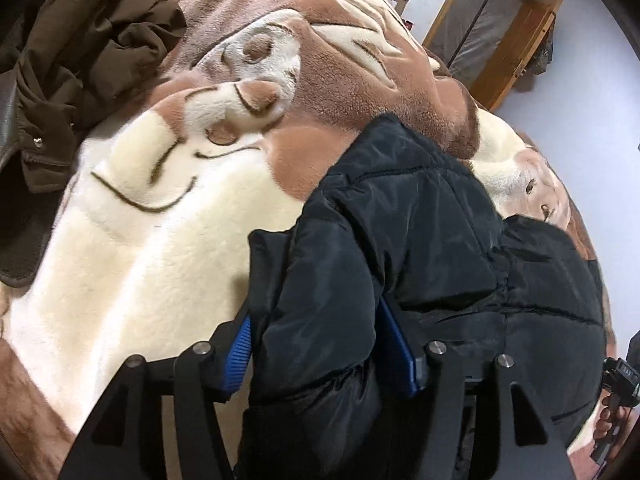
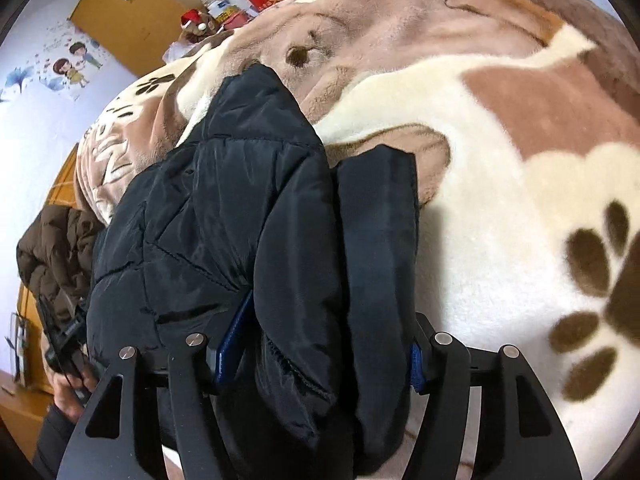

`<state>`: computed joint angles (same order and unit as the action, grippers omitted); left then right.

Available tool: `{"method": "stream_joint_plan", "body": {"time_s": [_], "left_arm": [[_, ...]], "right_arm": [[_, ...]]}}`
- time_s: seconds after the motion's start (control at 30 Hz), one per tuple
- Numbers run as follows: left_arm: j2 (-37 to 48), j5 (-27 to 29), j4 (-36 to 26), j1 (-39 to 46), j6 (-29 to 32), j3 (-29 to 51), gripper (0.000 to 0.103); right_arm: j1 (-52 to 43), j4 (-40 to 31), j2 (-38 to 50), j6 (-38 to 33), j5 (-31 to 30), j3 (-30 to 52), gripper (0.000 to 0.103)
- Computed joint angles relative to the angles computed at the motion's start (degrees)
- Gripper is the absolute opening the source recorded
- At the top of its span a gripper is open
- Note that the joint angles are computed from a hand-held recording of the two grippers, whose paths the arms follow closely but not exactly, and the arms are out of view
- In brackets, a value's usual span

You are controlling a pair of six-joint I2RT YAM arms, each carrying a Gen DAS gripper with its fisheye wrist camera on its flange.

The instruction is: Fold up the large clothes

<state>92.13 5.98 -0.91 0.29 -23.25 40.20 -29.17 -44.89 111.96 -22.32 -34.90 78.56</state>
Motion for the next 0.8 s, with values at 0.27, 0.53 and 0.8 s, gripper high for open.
{"method": "stream_joint_plan", "body": {"time_s": [0.27, 0.53, 0.8], "left_arm": [[-19.7, -4.2, -7.4, 1.9, 0.7, -6.3, 0.061], [-46.6, -15.8, -23.3, -21.1, -12.9, -16.1, 0.061], [-43.3, -42.7, -47.1, -76.0, -56.7, -10.0, 0.061]], "right_arm": [[-6.7, 2.3, -14.5, -3.0, -0.3, -8.4, 0.065], [-15.7, -5.9, -35.0, -18.3, -2.3, -25.6, 0.065], [-39.6, -29.8, -48.3, -49.6, -4.6, -32.6, 0.065]]}}
